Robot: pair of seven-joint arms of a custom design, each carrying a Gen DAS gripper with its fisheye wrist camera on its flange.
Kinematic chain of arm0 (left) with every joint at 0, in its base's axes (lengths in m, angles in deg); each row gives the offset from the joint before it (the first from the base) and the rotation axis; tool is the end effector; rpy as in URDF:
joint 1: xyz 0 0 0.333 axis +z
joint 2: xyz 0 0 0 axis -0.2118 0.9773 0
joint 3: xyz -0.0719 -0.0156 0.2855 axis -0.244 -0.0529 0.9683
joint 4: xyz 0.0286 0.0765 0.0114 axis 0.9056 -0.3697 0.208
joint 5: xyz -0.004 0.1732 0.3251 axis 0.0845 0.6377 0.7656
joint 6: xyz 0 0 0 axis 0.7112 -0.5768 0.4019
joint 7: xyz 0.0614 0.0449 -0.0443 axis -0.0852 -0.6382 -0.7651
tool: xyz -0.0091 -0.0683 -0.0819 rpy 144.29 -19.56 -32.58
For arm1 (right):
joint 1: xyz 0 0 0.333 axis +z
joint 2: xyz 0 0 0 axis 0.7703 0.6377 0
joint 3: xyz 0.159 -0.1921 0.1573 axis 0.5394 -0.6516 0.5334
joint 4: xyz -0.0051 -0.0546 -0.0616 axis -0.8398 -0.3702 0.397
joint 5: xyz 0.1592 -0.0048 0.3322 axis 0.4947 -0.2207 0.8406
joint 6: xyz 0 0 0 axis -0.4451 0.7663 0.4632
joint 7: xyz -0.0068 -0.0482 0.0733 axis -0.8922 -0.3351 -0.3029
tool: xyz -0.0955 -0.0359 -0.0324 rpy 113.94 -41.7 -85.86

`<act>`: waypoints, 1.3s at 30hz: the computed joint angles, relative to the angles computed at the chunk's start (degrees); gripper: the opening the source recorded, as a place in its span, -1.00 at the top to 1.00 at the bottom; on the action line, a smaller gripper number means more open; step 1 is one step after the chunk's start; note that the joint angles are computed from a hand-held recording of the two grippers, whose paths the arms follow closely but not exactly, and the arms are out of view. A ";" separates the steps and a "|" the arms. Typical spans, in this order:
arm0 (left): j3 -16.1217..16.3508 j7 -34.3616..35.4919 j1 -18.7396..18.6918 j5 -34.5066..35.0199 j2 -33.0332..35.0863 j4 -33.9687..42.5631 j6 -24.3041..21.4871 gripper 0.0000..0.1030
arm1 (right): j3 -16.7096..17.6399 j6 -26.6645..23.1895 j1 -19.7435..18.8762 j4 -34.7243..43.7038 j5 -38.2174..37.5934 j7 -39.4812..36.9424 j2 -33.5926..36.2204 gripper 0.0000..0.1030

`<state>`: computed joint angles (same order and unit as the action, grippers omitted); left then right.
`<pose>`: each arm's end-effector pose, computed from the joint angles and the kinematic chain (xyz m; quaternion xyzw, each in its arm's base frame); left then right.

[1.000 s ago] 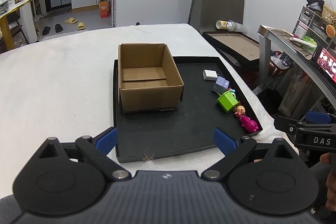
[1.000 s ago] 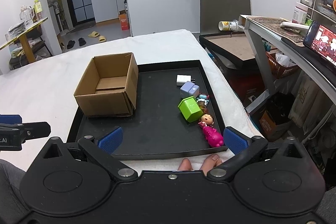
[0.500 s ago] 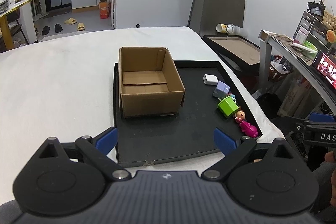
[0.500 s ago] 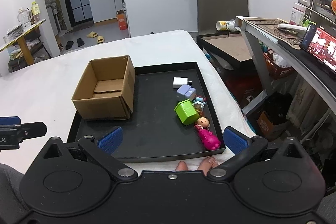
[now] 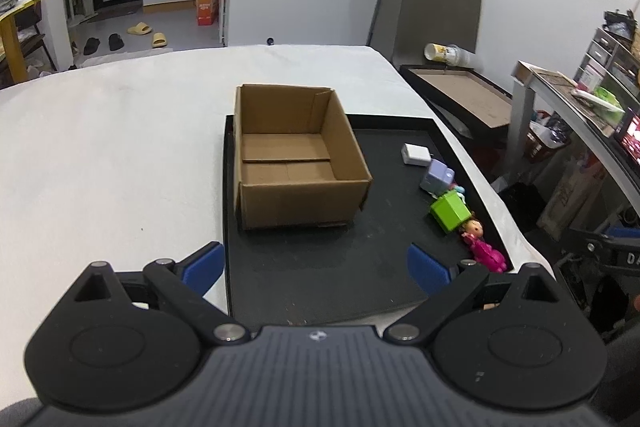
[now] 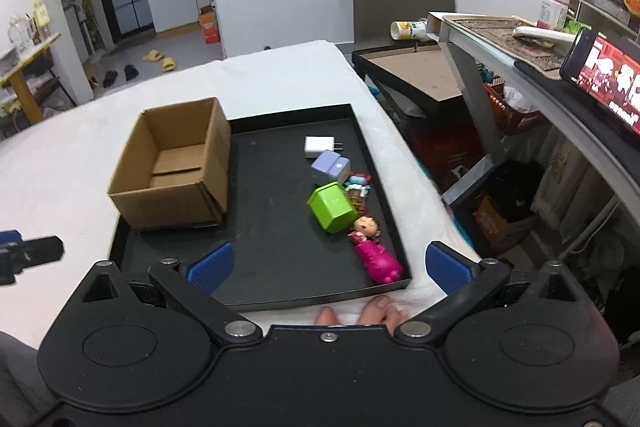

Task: Organize rigid objects
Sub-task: 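Move the right gripper down onto the magenta figurine and close it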

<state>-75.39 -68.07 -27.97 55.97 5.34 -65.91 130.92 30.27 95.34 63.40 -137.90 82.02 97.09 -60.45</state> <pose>0.4406 -0.3013 0.5802 -0.7723 0.5162 -0.2663 0.2573 0.5541 0.1498 0.6021 -0.7622 0.5343 -0.2014 0.3051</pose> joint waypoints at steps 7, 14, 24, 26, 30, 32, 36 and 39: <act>1.55 2.02 1.09 -0.49 1.71 -0.07 2.86 -0.89 | -0.06 -3.23 -0.52 3.92 -4.91 4.78 3.55 -1.00; 3.35 3.41 2.26 -2.64 3.76 0.29 5.47 -0.88 | -0.27 -6.88 -0.55 8.22 -8.97 6.26 7.19 -0.99; 5.96 3.69 3.87 -2.03 7.99 2.78 6.73 -0.87 | -0.48 -10.06 0.97 14.24 -14.39 7.75 13.13 -0.85; 6.38 3.36 4.10 -1.62 8.38 2.79 7.25 -0.87 | -0.51 -11.38 1.03 15.95 -14.24 7.87 14.47 -0.73; 7.31 3.55 4.63 -2.91 10.07 3.87 8.09 -0.86 | -0.80 -13.84 1.15 19.17 -14.11 8.59 16.98 -0.57; 7.73 3.91 4.78 -3.03 10.83 4.54 8.42 -0.85 | -1.01 -15.18 1.24 20.71 -14.36 8.96 18.15 -0.49; 8.87 4.71 5.28 -2.94 12.92 6.75 9.87 -0.85 | -1.17 -17.60 1.39 23.99 -14.34 9.16 20.80 -0.38; 9.65 5.75 5.47 -3.31 14.67 8.79 9.26 -0.84 | -1.14 -19.36 1.46 27.08 -13.88 8.80 23.18 -0.31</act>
<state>-65.75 -62.32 -22.49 52.66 20.00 -57.12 140.18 29.13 75.98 64.86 -110.82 68.14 105.89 -37.27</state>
